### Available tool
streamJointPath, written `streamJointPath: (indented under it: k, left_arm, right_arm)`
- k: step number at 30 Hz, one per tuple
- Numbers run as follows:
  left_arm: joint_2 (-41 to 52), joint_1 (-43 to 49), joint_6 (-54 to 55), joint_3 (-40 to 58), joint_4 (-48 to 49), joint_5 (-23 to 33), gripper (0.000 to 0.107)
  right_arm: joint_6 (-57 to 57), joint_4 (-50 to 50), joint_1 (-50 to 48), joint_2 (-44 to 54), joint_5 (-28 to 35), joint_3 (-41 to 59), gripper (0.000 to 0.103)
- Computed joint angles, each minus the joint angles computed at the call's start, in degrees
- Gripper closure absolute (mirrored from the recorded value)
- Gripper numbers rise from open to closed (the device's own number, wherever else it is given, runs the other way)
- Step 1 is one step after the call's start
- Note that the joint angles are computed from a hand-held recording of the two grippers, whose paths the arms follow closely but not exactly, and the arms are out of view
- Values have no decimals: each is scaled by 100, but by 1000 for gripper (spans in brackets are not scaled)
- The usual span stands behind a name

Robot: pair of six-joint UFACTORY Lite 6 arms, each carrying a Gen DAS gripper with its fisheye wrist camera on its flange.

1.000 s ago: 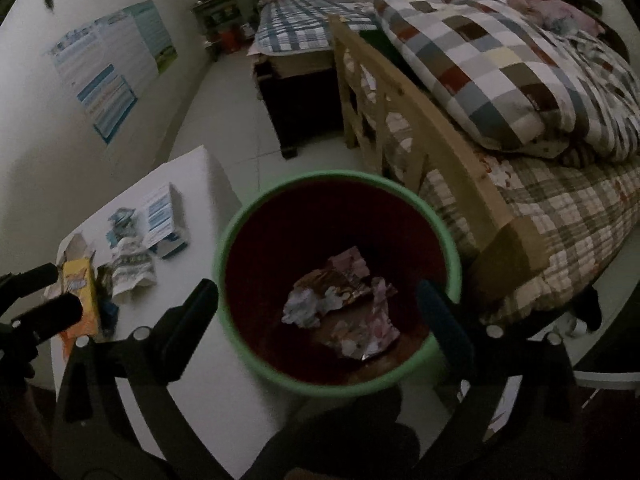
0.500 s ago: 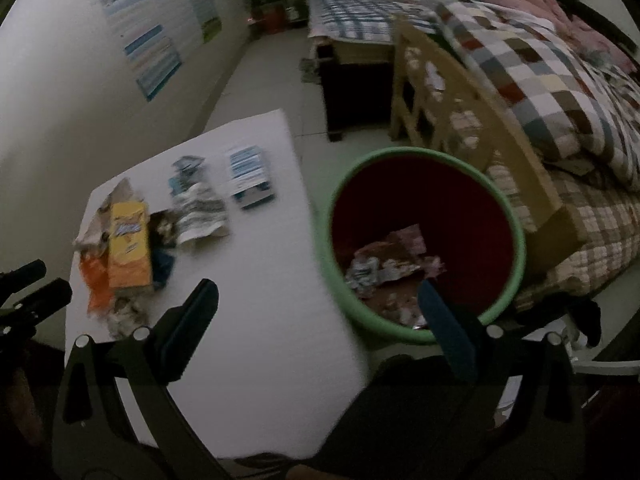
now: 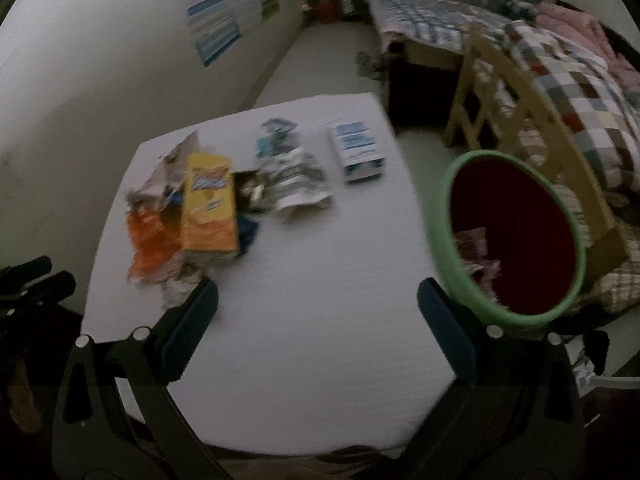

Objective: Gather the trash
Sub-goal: 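Move both tools back over the remaining trash on the table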

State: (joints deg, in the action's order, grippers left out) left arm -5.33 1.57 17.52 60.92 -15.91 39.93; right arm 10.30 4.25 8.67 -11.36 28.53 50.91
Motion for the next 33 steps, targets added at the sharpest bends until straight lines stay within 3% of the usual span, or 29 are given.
streamJointPath:
  k: [7,11,19,26,33]
  left_arm:
    - [7,798,1002,-110,-622,151,12]
    - [192,980,1229,-42,-771,191,12]
    - [880,1019,1417,221,-1039,78,13]
    - [1687,869,1263,574,-980,-164,14]
    - [2617,847,1245,1190,-1020,-175,19]
  right_arm:
    - [1224,-916,994,362,-103,162,5]
    - [1319,-877,1179,612,-138,311,5]
    - [652,-289,1203,1337,-129,953,5]
    - [497,-343,1288,2152,-3,1707,5]
    - [-216,441,1302,2969,148,2192,5]
